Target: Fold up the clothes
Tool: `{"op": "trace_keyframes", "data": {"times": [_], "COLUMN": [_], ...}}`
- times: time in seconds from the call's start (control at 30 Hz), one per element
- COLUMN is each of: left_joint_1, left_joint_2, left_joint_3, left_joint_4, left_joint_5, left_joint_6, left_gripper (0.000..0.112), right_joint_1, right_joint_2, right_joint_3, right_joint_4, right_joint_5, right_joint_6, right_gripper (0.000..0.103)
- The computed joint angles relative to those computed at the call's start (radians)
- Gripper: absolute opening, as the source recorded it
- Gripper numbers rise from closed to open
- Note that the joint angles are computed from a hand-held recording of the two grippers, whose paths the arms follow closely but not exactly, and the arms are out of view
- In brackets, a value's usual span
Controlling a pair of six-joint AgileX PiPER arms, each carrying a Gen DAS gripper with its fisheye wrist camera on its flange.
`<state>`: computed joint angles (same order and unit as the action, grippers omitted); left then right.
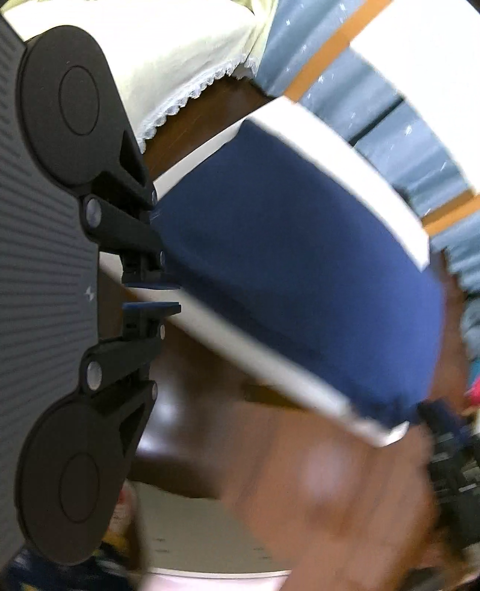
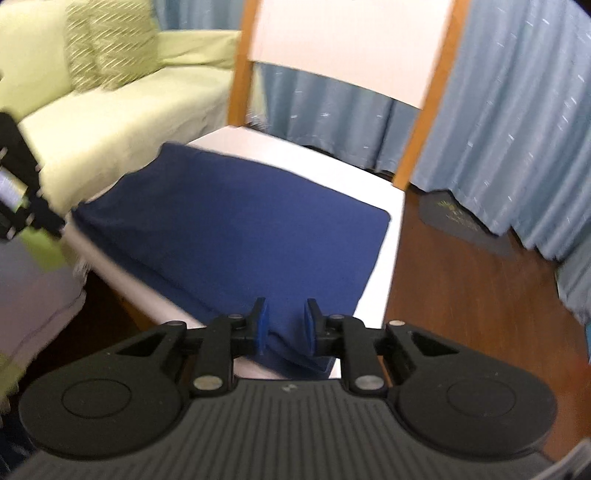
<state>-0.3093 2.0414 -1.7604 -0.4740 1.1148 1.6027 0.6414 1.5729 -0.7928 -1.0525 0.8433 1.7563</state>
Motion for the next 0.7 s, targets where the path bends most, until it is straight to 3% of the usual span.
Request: {"op": "trace_keyframes", "data": {"times": [0.17,0.23,0.37,0.5,0.53,0.57,0.7], "left_joint_1": [-0.052,-0.080,-0.037,-0.007,-0.011,-0.024,-0.052], "left_joint_2": [0.094,0.144,0.083,0.059,0.079,0.096,0.121], "left_joint_3": [-0.108,-0.135,0.031,-0.011,-0.050,-0.060,0.004], "left_joint_4": [-0.035,0.037,0.022,-0.051,-0.071,-0.054,-0.010], "left_joint_5": [-0.057,-0.061,-0.146,-0.098,-0.071,-0.078,-0.167], "left_joint_6": [-0.129,-0.193,-0.076,-0.162,-0.228,-0.275,-0.365], "left_gripper": [0.008,0.008,0.006,0.008,0.014,0.021,0.021], "right_joint_1": [-0.007,-0.026,-0.041,-0.002,0.002,0.005,-0.045], "right_joint_2": [0.026,0.062,0.109,0.078,0.074,0.071,0.135], "right_joint_3": [0.035,0.032,0.040,0.040,0.037,0.033,0.019], "right_joint_4": [-0.077,-0.071,0.026,0.003,-0.032,-0.066,-0.090], "right_joint_5": [-0.036,-0.060,-0.092,-0.031,-0.025,-0.018,-0.093], "right_joint_6": [0.153,0.153,0.096,0.135,0.179,0.223,0.297], "right_gripper": [0.016,0.016,0.015,0.016,0.016,0.015,0.016]}}
